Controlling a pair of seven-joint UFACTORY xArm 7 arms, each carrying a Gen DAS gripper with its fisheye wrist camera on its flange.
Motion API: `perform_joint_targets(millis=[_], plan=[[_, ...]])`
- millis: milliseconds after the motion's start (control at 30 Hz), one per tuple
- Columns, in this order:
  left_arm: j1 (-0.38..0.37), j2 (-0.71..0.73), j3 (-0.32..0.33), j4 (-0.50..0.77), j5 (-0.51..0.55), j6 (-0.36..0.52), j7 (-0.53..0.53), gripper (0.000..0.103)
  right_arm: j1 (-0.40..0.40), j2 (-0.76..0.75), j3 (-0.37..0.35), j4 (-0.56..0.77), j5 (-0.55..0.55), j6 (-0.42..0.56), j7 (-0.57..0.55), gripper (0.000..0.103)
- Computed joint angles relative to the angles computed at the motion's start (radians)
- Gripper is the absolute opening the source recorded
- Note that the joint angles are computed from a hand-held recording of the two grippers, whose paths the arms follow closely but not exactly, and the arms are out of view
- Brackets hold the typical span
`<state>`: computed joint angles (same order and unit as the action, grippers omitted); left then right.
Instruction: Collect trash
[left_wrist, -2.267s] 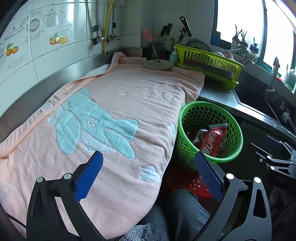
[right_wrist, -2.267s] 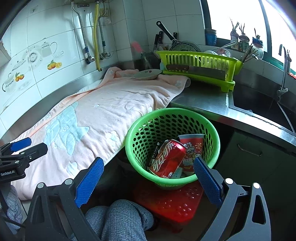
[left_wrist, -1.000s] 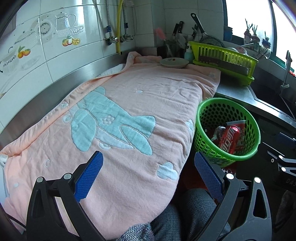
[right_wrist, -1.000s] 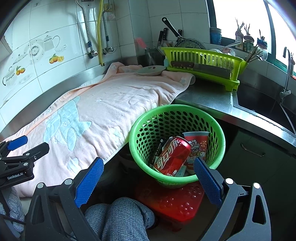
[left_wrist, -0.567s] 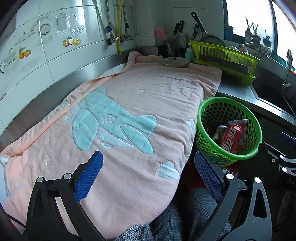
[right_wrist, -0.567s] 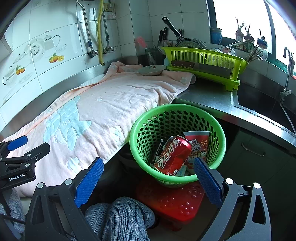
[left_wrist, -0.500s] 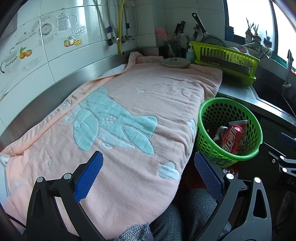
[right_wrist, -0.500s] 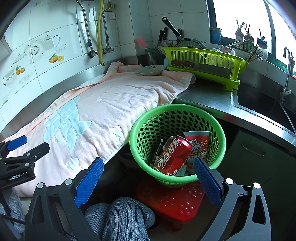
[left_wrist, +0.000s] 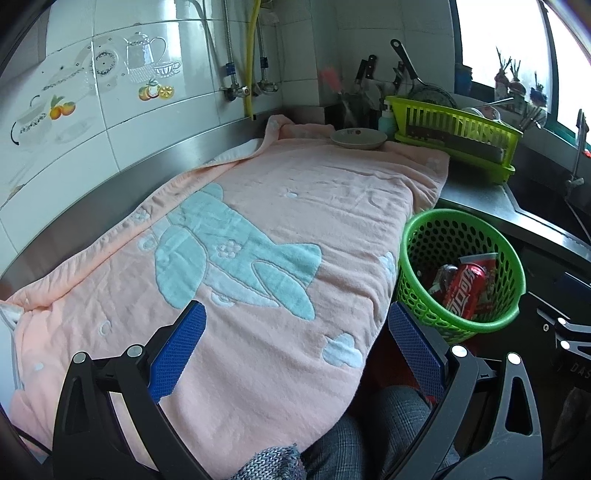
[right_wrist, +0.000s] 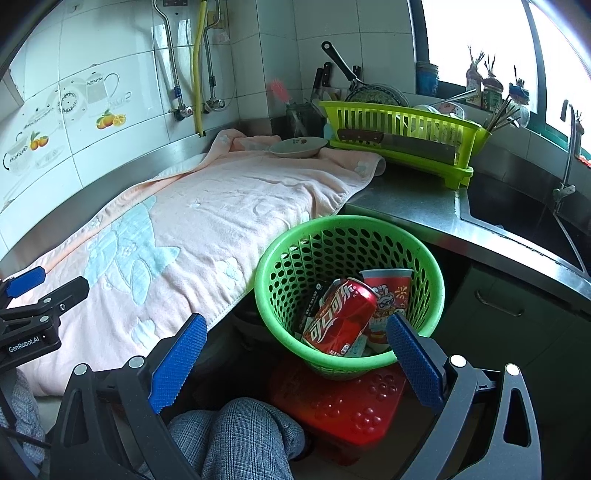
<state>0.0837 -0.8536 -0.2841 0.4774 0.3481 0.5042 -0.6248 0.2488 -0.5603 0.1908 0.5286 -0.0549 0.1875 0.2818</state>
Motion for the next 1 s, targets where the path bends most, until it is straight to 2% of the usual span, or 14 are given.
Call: perform_joint_targets(millis=[1000], plan=[[0.006,-0.013,-0.032,0.002,0.019,-0.046,-0.024,0.097,-0.008,-0.017,0.005,-0.002,-0.008,-0.015,0.012,0.095]])
